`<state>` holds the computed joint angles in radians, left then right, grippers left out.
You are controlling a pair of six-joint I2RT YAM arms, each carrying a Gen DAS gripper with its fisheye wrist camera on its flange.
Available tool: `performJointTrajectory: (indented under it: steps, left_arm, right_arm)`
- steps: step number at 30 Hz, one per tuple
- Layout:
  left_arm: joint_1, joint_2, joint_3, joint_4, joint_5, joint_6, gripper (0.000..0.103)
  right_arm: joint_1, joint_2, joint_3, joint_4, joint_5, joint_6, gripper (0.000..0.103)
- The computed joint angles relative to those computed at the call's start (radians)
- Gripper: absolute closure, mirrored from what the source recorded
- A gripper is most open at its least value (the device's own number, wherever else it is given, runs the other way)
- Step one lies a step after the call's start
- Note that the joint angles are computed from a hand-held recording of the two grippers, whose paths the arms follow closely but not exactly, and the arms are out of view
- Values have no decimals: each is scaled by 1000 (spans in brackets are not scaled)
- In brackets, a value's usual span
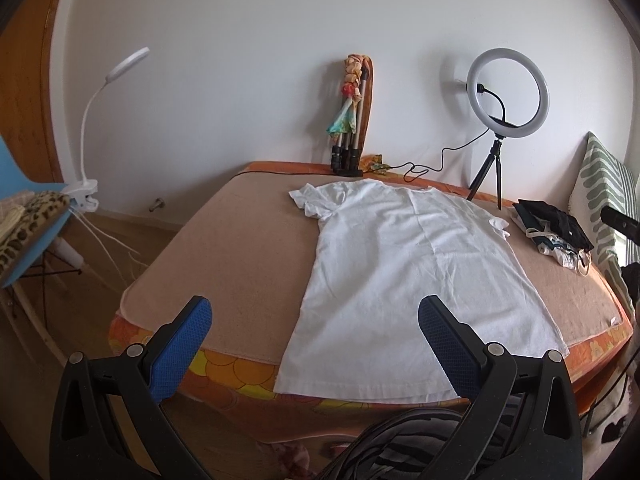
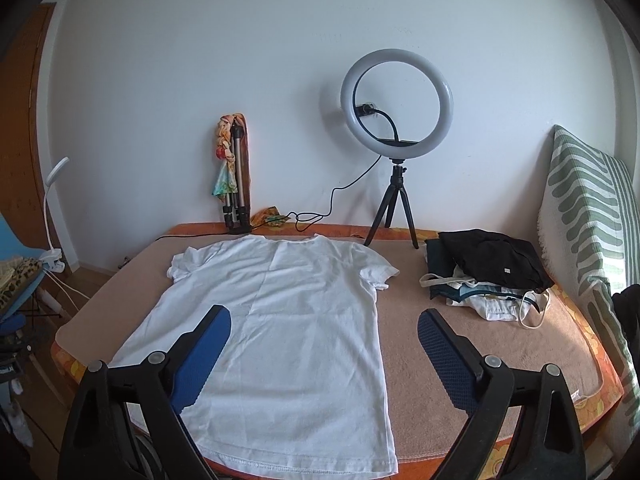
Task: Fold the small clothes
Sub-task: 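Move the right tool to the shirt's side edge near the collar and grasp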
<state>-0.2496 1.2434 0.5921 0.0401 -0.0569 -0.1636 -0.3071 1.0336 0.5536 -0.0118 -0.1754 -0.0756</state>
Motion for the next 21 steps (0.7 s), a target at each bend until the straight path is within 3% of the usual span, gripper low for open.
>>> performJointTrajectory:
  steps: [2, 8, 11, 19, 21]
  left_arm:
    - [40, 36, -11, 17, 42, 3, 1]
    - [131, 175, -15, 63, 177, 16, 20]
    - [152, 256, 2, 81, 228, 16, 34]
    - [180, 418, 49, 142, 312, 27, 49]
    - [187, 448, 60, 148, 331, 27, 58]
  right_arm:
    - [47, 58, 56, 0, 2, 3, 7]
    - [214, 256, 246, 7, 84, 2, 9]
    - [268, 372, 369, -37, 76, 23, 11]
    - [375, 715, 769, -213, 9, 90, 15]
    - [398, 818, 903, -274, -7, 116, 17]
